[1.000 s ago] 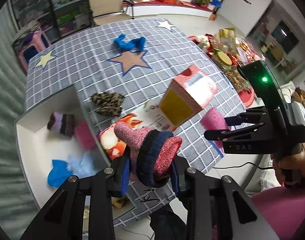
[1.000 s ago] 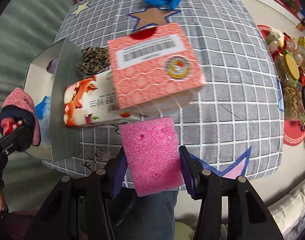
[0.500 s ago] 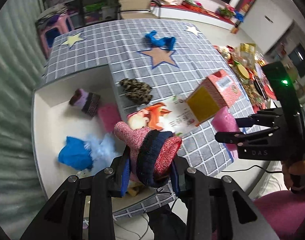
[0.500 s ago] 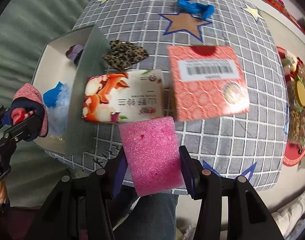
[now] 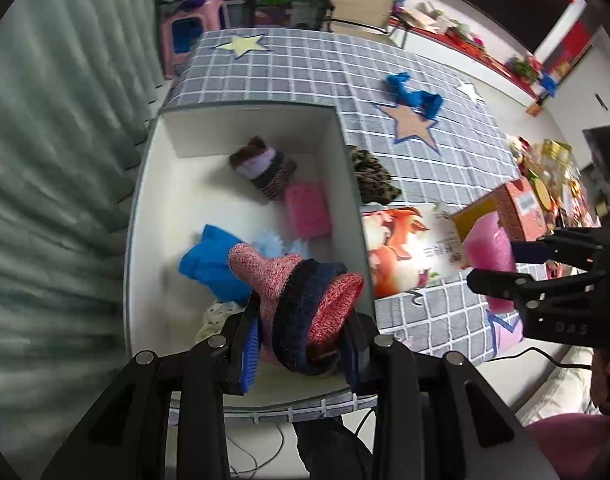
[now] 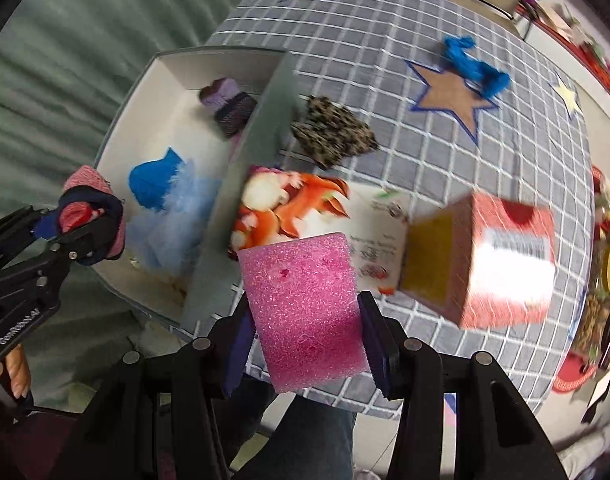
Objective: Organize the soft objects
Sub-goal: 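Carry the mitten and pink foam block over the white box, then open both tools to drop the mitten and foam block into the box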
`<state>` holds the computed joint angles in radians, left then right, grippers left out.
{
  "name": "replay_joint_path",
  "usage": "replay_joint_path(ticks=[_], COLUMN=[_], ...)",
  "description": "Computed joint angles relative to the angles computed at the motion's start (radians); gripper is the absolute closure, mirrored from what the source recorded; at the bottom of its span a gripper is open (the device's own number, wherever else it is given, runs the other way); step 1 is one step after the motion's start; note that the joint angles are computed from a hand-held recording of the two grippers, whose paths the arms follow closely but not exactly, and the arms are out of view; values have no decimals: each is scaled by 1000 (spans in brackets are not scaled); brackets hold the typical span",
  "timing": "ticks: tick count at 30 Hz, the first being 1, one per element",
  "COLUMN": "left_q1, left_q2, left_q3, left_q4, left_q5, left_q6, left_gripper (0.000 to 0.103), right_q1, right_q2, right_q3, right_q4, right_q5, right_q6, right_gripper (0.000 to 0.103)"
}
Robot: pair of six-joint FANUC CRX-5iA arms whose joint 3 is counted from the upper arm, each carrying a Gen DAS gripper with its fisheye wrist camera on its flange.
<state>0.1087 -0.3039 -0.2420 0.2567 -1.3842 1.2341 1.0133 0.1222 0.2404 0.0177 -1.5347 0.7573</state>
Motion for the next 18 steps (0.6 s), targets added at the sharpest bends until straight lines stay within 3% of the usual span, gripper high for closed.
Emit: replay_joint_path(ticks=[18], left_q1=[34], left_q2=[18], left_q3=[-3], left_q4=[-37], left_q5=[2], left_q6=[67], left_gripper=[66], right_q1=[0], right_q2=[187], right_q3=[270], right_q4=[-18], right_q5=[9], right_q6=[160], right_gripper=[52])
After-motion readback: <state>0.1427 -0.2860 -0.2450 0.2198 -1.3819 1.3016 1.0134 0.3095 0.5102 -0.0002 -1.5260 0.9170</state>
